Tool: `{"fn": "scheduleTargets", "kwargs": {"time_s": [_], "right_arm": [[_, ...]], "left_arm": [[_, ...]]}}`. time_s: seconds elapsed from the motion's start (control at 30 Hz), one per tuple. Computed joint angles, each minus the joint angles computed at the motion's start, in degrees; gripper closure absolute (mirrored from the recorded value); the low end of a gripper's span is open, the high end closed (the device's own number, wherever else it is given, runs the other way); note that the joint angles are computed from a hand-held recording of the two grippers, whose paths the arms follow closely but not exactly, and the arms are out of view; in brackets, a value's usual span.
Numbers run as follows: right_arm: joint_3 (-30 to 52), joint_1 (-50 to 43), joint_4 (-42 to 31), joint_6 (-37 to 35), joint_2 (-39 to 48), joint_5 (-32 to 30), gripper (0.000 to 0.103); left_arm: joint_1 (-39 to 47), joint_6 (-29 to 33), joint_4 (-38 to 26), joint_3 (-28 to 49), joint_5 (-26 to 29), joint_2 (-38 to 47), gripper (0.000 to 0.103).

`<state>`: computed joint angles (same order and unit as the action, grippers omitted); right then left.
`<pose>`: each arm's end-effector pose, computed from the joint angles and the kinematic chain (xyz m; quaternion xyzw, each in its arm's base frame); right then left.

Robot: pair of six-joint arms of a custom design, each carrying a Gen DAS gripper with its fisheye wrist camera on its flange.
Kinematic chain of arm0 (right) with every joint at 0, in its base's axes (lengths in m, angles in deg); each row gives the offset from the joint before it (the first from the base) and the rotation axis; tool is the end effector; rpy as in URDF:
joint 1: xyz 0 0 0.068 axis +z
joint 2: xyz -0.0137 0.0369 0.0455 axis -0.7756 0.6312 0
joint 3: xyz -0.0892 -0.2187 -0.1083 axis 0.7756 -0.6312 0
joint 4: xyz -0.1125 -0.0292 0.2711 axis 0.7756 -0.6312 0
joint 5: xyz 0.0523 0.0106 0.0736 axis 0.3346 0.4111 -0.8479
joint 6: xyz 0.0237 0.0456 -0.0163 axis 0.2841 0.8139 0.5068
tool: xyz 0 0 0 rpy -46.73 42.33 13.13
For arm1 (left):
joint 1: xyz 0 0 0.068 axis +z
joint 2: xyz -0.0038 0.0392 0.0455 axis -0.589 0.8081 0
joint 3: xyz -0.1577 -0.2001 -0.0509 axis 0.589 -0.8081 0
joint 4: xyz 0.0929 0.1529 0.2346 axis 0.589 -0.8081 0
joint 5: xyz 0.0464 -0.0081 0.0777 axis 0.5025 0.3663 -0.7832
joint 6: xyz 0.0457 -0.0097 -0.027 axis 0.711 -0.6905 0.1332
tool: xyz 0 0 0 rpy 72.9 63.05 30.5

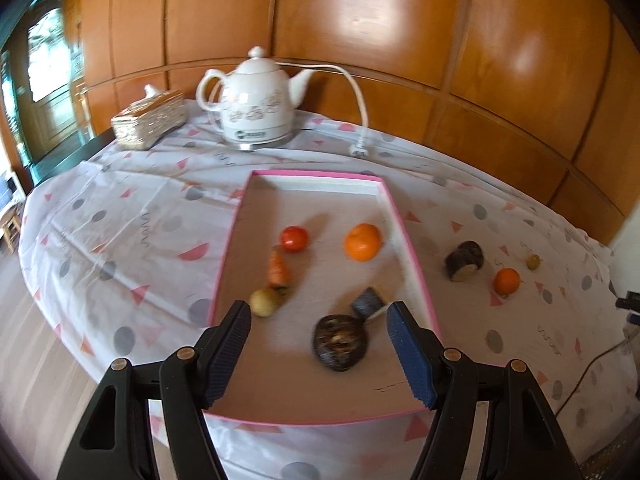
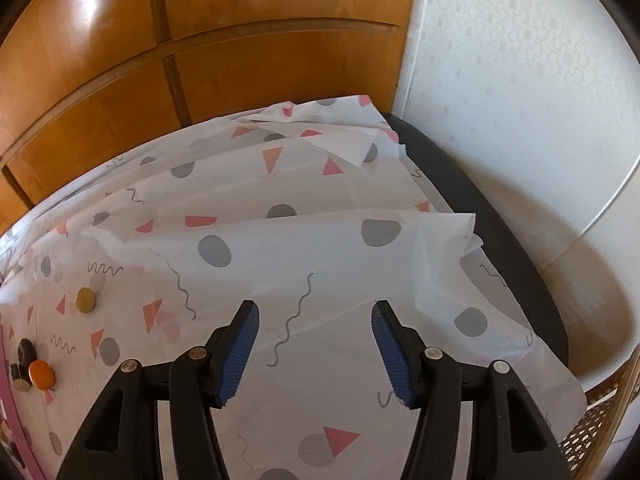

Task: Organize fruits
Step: 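Withdraw the right tool while moving the left tool toward the other taro piece, then grasp the remaining cut taro piece with the left tool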

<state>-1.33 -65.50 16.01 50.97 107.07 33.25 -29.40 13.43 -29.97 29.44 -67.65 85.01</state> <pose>0.3101 -0.0913 0.2706 0.3407 0.8952 -0.1179 0.2621 0.3076 0.0300 0.2700 -0.0097 0.9277 -0.0545 0.3693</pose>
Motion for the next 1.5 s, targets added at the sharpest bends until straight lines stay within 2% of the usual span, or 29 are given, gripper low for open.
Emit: {"fn": "scheduleTargets", "kwargs": {"time_s": [0.5,0.63,0.87,1.0,1.27,1.33,1.4,1.5], "right_arm": [[-0.19,-2.7,-0.43,2.11,-0.39,-2.4,0.043],[-0.21,-2.12,-0.19,1.55,-0.6,-2.96,0.044],[-0.15,-2.09,0.17,1.17,-0.79,-4.67,0.043],[-0.03,-2.17,0.26,0.96,-0.7,-5.23,0.043],[0.0,-2.35,0.42,0.97,-0.54,-6.34,0.043],[0.16,-2.22,0.36,0.87,-0.27,-6.35,0.043],[0.29,-2.13,0.35,0.48,0.0,-6.32,0.043],[0.49,-2.27,0.41,0.03,0.38,-6.44,0.043]], "left_arm": [[-12.52,1.48,-0.71,5.82,-0.11,5.83,0.033],[-16.05,2.67,-1.82,10.14,0.73,10.83,0.044],[-19.78,3.35,-5.33,21.3,1.8,23.68,0.046],[-20.51,1.55,-7.54,28.21,2.05,30.88,0.045],[-22.67,0.91,-10.75,40.25,-2.83,44.03,0.046],[-23.1,0.88,-11.0,41.88,-3.99,46.17,0.064],[-23.14,0.96,-10.89,41.9,-3.26,47.13,0.067],[-23.09,0.54,-8.31,37.03,-2.58,43.41,0.067]]}}
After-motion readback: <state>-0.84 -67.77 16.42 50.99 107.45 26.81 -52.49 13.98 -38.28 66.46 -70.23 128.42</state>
